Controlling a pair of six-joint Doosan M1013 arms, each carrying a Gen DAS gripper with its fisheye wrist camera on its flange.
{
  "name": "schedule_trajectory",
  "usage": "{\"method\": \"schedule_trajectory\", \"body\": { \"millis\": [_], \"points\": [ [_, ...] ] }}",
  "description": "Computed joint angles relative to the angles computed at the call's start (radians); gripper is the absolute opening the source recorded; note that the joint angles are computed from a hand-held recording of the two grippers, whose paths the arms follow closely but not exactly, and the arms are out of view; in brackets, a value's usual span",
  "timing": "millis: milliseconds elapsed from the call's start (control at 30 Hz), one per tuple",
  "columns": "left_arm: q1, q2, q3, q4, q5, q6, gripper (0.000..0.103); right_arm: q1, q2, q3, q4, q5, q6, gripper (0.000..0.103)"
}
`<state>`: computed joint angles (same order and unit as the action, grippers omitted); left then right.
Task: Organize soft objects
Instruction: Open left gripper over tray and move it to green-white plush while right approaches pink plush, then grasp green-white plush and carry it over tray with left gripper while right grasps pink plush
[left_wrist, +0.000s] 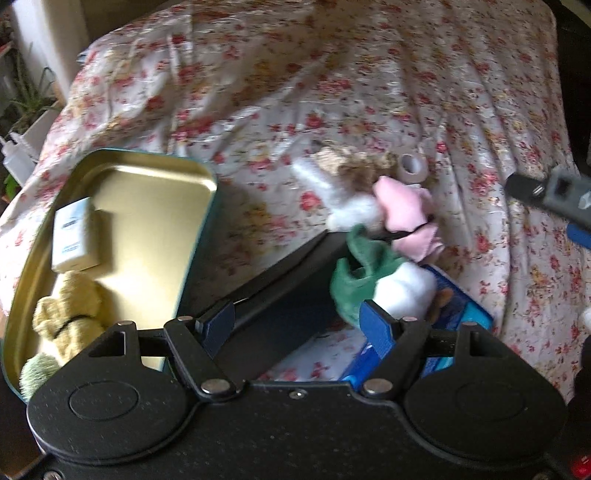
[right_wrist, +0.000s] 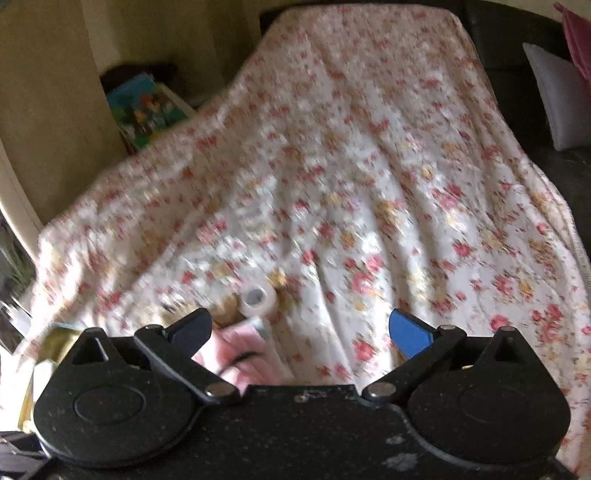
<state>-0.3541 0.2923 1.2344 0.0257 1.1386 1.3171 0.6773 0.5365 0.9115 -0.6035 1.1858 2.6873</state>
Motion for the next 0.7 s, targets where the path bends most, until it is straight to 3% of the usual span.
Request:
{"method": "schedule_trajectory", "body": {
  "millis": [100, 367, 700],
  "points": [
    [-0.007, 0.012, -0.008, -0.015, -0.002, 0.004, 0.075, -0.004, 0.018, -0.024, 0.018, 0.061, -0.015, 0.103],
    [-0.023, 0.022, -0.016, -0.014, -0.056, -0.011, 0.077, -0.03, 0.015, -0.012, 0.097, 0.075, 0.005, 0.103],
    [-0.036, 0.058, -0.041, -0.068, -0.015, 0.046, 0.085, -0.038, 0.01, -0.005, 0.098, 0.08, 0.061, 0.103]
  ]
}}
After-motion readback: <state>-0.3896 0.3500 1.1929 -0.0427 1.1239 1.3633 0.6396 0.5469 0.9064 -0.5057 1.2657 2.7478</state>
